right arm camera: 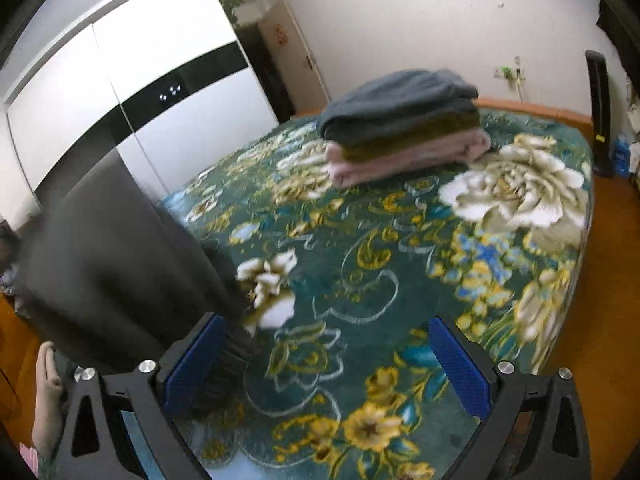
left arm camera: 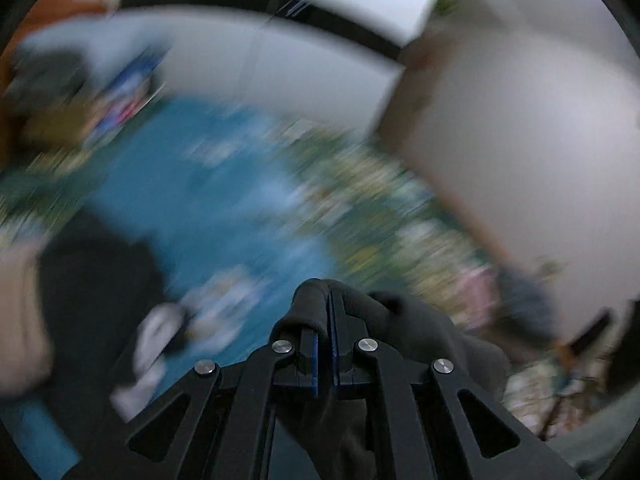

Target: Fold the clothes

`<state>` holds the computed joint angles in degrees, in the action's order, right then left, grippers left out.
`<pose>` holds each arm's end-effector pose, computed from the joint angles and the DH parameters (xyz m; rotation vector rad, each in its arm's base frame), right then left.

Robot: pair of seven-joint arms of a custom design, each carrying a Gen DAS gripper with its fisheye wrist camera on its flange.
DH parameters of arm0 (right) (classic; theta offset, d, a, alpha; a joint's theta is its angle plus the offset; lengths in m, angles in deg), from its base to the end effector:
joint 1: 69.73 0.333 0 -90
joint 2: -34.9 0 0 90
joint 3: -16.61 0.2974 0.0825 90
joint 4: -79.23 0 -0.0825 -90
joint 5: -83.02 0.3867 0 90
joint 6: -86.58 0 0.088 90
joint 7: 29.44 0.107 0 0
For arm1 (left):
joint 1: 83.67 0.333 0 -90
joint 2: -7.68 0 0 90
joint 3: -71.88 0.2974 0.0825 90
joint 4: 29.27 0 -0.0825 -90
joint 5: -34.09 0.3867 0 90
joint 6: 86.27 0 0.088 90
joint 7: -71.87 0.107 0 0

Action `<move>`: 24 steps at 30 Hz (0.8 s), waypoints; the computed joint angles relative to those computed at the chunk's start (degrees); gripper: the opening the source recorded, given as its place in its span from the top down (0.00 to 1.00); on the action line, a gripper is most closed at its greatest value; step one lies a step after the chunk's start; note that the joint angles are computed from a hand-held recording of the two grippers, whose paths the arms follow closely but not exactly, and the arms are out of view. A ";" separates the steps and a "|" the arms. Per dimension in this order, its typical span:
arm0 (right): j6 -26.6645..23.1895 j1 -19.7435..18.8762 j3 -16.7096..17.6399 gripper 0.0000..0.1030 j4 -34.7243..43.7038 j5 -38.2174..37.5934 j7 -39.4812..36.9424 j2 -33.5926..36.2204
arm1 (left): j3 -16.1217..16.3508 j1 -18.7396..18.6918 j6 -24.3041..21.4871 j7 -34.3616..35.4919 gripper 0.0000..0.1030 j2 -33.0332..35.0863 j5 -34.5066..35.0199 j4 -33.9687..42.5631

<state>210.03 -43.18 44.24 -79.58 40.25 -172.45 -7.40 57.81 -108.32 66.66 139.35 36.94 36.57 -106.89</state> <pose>0.2413 0.2586 0.4080 -0.7262 2.2468 -0.8915 0.6092 -0.4330 0.5163 -1.7155 2.1656 -1.1843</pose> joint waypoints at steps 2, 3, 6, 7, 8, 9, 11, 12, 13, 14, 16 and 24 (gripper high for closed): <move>1.31 -0.48 -0.49 0.00 0.90 -0.96 -1.35 1.58 | 2.42 -0.33 -3.41 -5.16 0.96 0.50 0.65 -2.67; 1.72 -0.67 -0.51 0.00 1.21 -1.43 -1.71 2.08 | 2.38 0.32 -4.71 -6.19 0.96 0.49 0.18 -3.48; 3.24 -1.31 -0.95 0.00 1.84 -2.28 -2.13 3.87 | 0.47 3.03 -3.41 -4.63 0.94 -1.48 -1.85 -8.31; 3.73 -1.43 -1.13 0.00 1.84 -2.34 -1.98 4.32 | -0.57 3.89 -3.20 -3.52 0.94 -2.46 -3.14 -9.51; 4.01 -1.45 -1.26 0.00 1.74 -2.23 -1.79 4.55 | -1.26 4.33 -2.68 -2.84 0.94 -3.49 -4.14 -10.93; 4.20 -1.46 -1.37 0.00 1.61 -2.08 -1.56 4.71 | -1.79 4.68 -2.16 -2.18 0.94 -4.30 -5.05 -12.10; 4.60 -1.47 -1.59 0.00 1.36 -1.77 -1.11 5.04 | -1.56 4.29 -1.00 -1.84 0.84 -6.67 -4.70 -14.37; 4.81 -1.49 -1.69 0.00 1.23 -1.61 -0.89 5.20 | -0.68 3.26 -0.20 -2.90 0.80 -8.56 -2.87 -16.04; 4.64 -1.40 -1.71 0.00 0.97 -1.34 -0.66 5.04 | 1.06 1.29 1.20 -5.67 0.70 -10.05 0.93 -17.36; 4.34 -1.27 -1.73 0.00 0.70 -1.06 -0.53 4.69 | 3.26 -1.17 2.66 -9.77 0.59 -11.23 6.28 -18.30; 3.67 -0.97 -1.68 0.00 -0.04 -0.40 0.02 3.66 | 6.99 -5.93 4.11 -19.09 0.47 -13.19 18.69 -19.08; 5.87 -1.03 -1.74 0.00 -2.55 0.49 1.59 1.78 | -5.66 -7.44 2.24 1.74 0.41 -6.68 16.08 -11.42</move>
<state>215.90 -44.20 42.50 -82.13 40.74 -170.86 -5.61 52.15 -115.75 68.90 141.09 30.27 52.64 -118.31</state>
